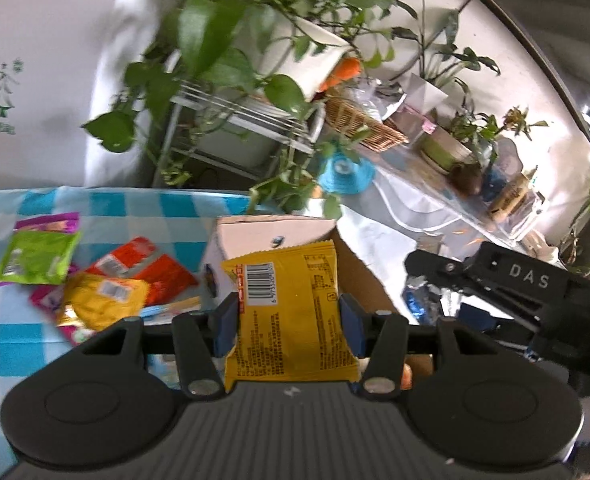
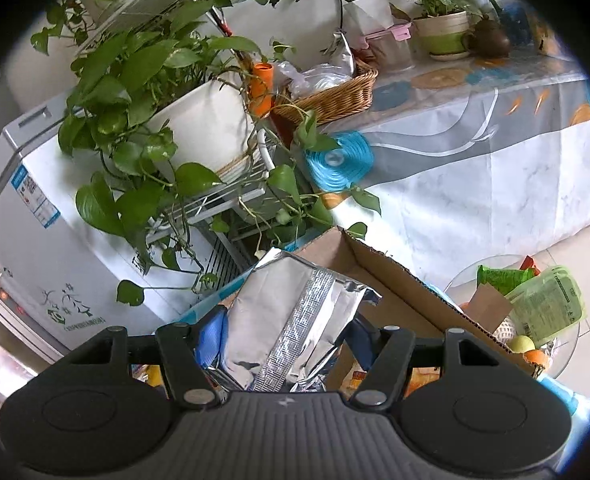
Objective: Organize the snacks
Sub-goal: 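Carry both bags over the cardboard box and open both tools to drop them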
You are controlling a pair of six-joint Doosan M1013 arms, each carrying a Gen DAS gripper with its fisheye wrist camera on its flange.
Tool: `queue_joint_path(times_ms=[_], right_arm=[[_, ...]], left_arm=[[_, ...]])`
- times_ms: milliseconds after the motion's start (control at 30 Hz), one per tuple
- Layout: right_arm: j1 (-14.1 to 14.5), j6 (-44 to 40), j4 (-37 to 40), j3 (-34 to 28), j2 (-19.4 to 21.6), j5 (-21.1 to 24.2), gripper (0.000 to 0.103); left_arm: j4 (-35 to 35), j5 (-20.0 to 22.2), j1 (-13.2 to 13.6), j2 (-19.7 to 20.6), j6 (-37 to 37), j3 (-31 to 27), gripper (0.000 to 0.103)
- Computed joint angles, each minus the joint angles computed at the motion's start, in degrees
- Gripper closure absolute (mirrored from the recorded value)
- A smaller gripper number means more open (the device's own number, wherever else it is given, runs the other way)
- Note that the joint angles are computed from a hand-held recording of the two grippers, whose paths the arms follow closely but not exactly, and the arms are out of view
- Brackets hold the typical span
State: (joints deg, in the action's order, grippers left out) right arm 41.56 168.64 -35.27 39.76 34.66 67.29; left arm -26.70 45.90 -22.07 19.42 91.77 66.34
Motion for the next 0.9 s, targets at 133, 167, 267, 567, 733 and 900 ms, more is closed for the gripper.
queue_joint_path(times_ms=[133,167,267,567,733,900], right_arm=[[-0.2,1.6,-0.5,0.7,-0.4,-0.3,0.033],[-0.3,2.3,-0.5,1.0,-0.5,-0.3,0.033],[-0.6,4.1,0.0,1.6,-0.8,-0.1,0.033],[-0.9,7.5,0.9,1.6,-0.7,2.0,0.032],[-1.1,11.5,0.5,2.9,-1.3,1.9,0.024],[-1.1,12.4,0.0,3.8,-1.8,0.4,0.021]], left_arm=[[-0.5,0.7,-0.9,1.5,0.4,-1.9,0.051],[-0.8,1.1,-1.0,1.9,0.2,-2.4,0.051],[-0.8,2.5,-1.3,3.1,-0.7,-3.6,0.051],[0.3,4.8,-2.3,5.2,-2.6,-5.4,0.047],[4.7,4.7,-3.0,5.3,-6.2,-5.9,0.017],[5.6,4.9,-2.6,5.2,-6.5,-6.6,0.014]])
